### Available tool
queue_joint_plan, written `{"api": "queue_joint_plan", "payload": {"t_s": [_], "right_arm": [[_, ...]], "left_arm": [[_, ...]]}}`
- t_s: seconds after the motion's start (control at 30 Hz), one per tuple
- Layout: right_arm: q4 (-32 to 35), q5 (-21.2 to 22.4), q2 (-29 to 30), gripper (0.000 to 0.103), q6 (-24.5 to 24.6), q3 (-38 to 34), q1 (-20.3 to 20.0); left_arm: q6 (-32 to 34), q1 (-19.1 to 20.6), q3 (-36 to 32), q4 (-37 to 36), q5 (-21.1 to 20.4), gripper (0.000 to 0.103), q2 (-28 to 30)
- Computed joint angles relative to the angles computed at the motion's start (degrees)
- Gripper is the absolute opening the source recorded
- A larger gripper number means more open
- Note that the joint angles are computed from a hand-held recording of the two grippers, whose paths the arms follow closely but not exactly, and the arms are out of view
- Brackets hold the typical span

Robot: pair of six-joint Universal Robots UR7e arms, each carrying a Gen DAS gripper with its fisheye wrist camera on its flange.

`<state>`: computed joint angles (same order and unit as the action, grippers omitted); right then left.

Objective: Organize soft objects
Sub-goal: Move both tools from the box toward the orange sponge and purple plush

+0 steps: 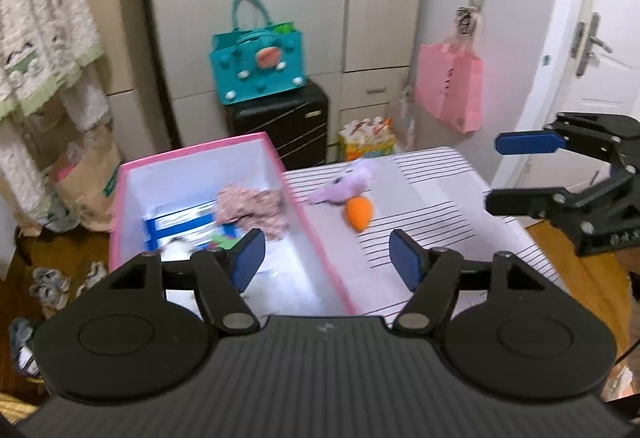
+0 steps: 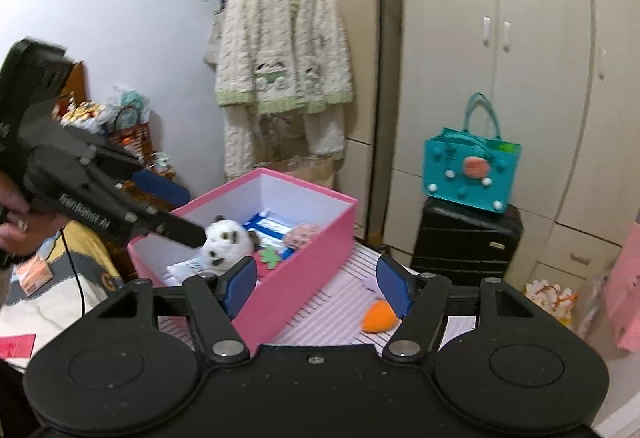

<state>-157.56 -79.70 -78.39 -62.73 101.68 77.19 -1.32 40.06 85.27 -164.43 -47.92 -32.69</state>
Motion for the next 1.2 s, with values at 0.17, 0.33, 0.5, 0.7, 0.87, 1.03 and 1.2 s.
{"api": "queue_joint_plan", "payload": {"t_s": [0.17, 0.33, 0.5, 0.7, 0.87, 1.03, 1.2], "right_arm": [[2.4, 0.3, 0.4, 0.073, 1.6, -3.1, -1.5], [6.2, 0.7, 1.1, 0.075, 3.0, -6.9, -2.6], [11.7, -0.1, 3.4, 0.077, 6.2, -12.6, -3.3], [17.5, -1.3, 8.2, 0.078, 9.4, -19.9, -4.0], [24.9, -0.7, 13.7, 0.078, 14.4, -27.3, -4.6], [28.9, -1.4, 17.8, 0.078, 16.7, -31.1, -4.4], [31.7, -3.3, 22.8, 0.078, 18.5, -36.0, -4.1]], "left_arm": [[1.1, -0.2, -5.0, -1.9, -2.7, 0.068, 5.4], [1.9, -0.6, -10.4, -4.4, -3.9, 0.068, 11.0], [1.0, -0.5, -15.3, -7.5, -4.3, 0.068, 16.2], [-2.5, 0.5, -22.2, -8.8, -0.8, 0.068, 23.0], [-4.9, 1.9, -27.6, -6.1, 2.2, 0.068, 27.6], [-6.1, 3.3, -29.8, -3.7, 2.9, 0.068, 29.7], [-2.2, 3.4, -34.2, -6.6, 6.0, 0.068, 33.9]]}}
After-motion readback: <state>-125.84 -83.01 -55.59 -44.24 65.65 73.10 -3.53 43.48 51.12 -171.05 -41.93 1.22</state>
